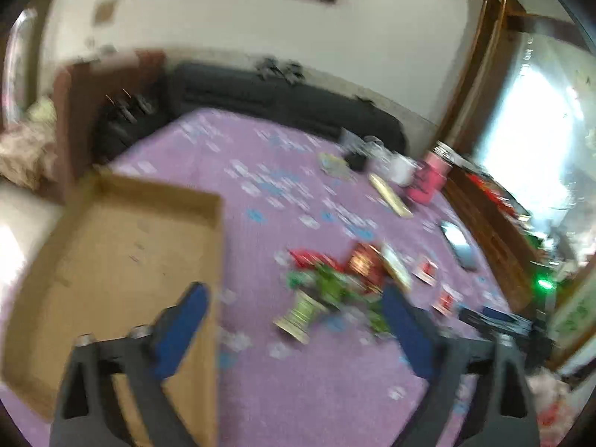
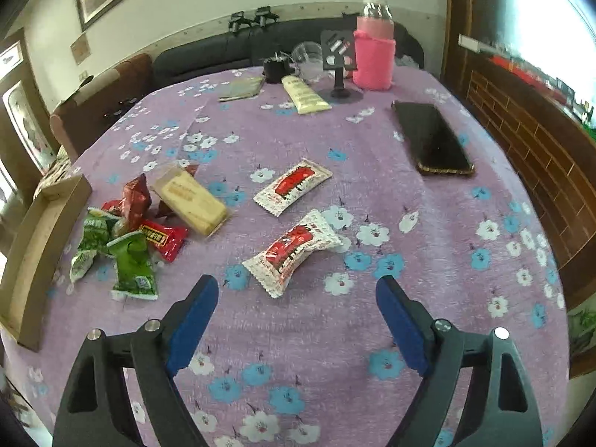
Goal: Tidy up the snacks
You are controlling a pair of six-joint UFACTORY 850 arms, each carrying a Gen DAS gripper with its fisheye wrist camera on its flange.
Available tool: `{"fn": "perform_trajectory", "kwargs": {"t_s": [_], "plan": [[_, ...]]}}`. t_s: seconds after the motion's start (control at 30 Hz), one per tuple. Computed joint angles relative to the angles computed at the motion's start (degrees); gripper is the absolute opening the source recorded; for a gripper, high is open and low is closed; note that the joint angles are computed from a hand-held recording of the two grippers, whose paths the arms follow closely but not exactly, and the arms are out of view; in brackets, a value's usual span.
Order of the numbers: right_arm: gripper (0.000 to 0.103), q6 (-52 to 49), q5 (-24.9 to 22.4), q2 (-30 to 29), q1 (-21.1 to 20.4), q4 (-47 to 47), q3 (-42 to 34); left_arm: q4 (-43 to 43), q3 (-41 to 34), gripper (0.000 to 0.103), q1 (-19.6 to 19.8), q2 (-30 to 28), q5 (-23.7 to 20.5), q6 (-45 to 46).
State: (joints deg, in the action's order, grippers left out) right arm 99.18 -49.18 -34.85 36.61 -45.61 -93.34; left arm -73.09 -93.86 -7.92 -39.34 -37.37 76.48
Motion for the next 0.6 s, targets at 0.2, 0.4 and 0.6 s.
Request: {"fn": "perform_trajectory", "kwargs": {"t_s": [0.2,0.4,0.6], "plan": [[0.081,4.67,1.81,-2.2,-1.94,1.42,-1.92,5.27,-0.24,0.075,-3.22,-0.96,-5.48,-1.34],[0.065,-0.05,0.41,-6.6,-3.94,5.78,-8.67,13.06,-3.82,0.075,-8.71,-4.17,-3.67,-7.41],[0.025,-0.99,-0.54,-6.87,-4.33,5.89,-8.63,19.34,-6.97,0.075,-12.32,-6.82,1.91,-12.33]]}}
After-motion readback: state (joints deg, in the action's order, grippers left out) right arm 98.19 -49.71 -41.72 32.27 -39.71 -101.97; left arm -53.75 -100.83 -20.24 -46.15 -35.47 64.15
